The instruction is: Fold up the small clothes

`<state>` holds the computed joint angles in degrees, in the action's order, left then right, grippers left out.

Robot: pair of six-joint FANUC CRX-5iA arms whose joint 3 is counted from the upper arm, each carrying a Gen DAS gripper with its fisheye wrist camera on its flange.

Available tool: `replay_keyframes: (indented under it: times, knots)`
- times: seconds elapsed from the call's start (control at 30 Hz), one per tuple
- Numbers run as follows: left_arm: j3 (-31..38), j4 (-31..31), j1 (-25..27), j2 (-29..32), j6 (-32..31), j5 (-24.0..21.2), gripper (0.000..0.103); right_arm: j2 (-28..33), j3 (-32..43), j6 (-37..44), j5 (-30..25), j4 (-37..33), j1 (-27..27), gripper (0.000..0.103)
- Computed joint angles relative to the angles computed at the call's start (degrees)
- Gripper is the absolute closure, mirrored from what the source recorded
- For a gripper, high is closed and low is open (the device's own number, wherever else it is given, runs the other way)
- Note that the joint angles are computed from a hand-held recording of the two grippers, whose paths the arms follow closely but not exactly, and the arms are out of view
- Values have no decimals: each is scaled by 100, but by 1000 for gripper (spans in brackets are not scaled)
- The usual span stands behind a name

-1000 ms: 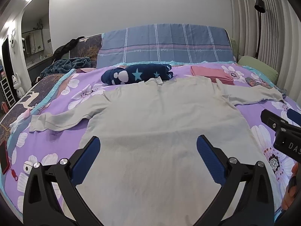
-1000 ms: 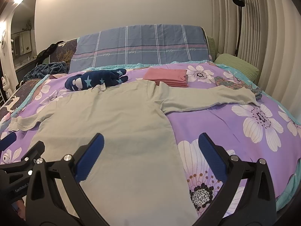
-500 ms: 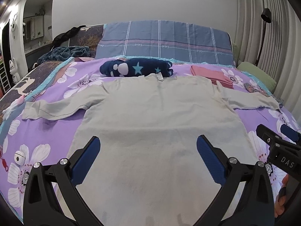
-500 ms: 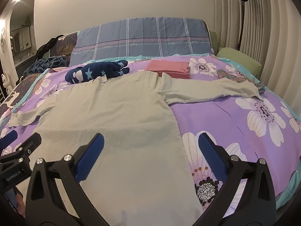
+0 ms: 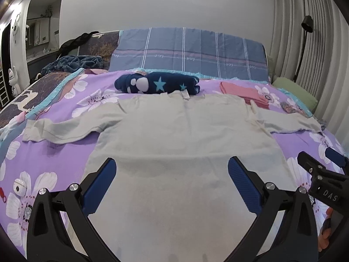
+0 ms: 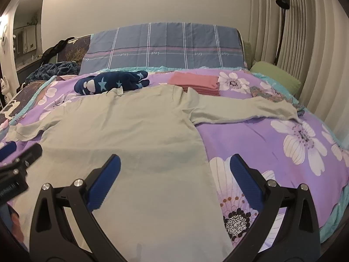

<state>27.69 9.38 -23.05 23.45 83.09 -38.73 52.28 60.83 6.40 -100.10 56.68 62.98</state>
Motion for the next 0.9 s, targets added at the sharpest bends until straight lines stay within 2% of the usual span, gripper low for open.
replay_keyframes:
  times: [0.07, 0.13, 0.23, 0.37, 0.43, 0.63, 0.77, 0.9]
  knots:
    - [-105, 386, 58, -3, -471, 84, 1, 99, 161, 95, -37, 75, 5, 2]
    - [-75, 861, 122, 84, -999, -119, 1, 100, 165, 99, -7, 115, 16, 2]
    - [5, 955, 145, 155, -946, -281, 1, 188, 327, 189, -47, 169, 21, 2]
    - [145, 760, 117, 200, -739, -388, 1, 217, 374, 227, -78, 249, 28, 2]
    - [101, 820, 103, 178, -816, -354, 1, 361, 649, 343, -159, 292, 23, 2]
    - [-45, 1131, 69, 144, -1143, -261, 1, 282, 518, 278, -107, 270, 11, 2]
    - [-53, 923, 11, 114, -1109, -161, 1, 325, 583, 327, -123, 300, 14, 2]
    - [-140, 1163, 27, 107, -1403, -153, 1, 343, 601, 338, -135, 345, 10, 2]
